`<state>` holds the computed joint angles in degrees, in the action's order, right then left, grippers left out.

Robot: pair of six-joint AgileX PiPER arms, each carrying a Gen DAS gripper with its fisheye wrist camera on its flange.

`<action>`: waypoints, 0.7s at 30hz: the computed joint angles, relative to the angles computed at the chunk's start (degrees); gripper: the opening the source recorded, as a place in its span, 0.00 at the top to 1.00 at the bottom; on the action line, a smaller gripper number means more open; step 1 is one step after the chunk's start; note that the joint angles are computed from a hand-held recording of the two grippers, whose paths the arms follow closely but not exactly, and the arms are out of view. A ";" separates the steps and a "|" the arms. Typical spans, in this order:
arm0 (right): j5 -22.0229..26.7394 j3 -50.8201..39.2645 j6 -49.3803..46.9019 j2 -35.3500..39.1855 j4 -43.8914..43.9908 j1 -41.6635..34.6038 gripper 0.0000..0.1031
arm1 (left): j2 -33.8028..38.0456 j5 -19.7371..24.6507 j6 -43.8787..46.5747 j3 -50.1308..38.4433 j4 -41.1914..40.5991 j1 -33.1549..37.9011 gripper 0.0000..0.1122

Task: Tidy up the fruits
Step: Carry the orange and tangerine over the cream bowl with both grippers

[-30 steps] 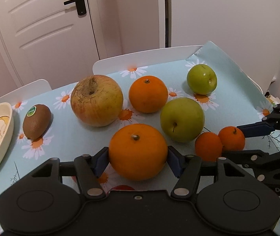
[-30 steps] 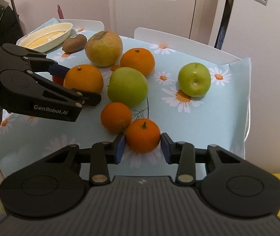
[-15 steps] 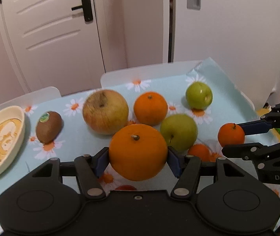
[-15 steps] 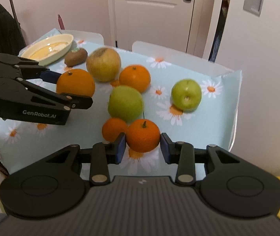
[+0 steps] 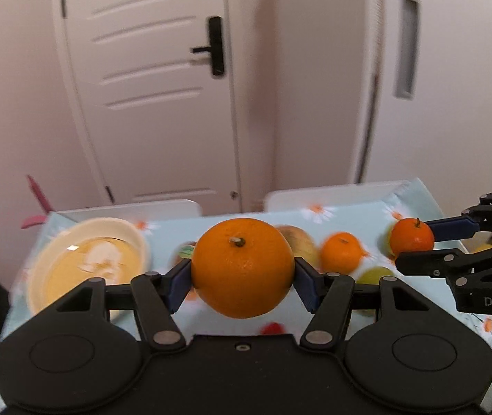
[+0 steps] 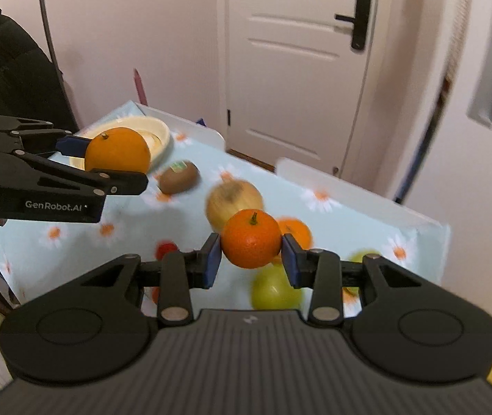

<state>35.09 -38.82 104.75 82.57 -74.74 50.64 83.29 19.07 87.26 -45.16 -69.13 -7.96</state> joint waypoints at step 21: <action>0.50 -60.00 -28.95 40.62 26.01 -5.31 0.49 | 29.35 13.43 0.26 -36.39 12.74 21.36 0.41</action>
<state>35.59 -98.83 75.80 123.19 -48.73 45.33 112.64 32.51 87.52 -81.55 -56.39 13.40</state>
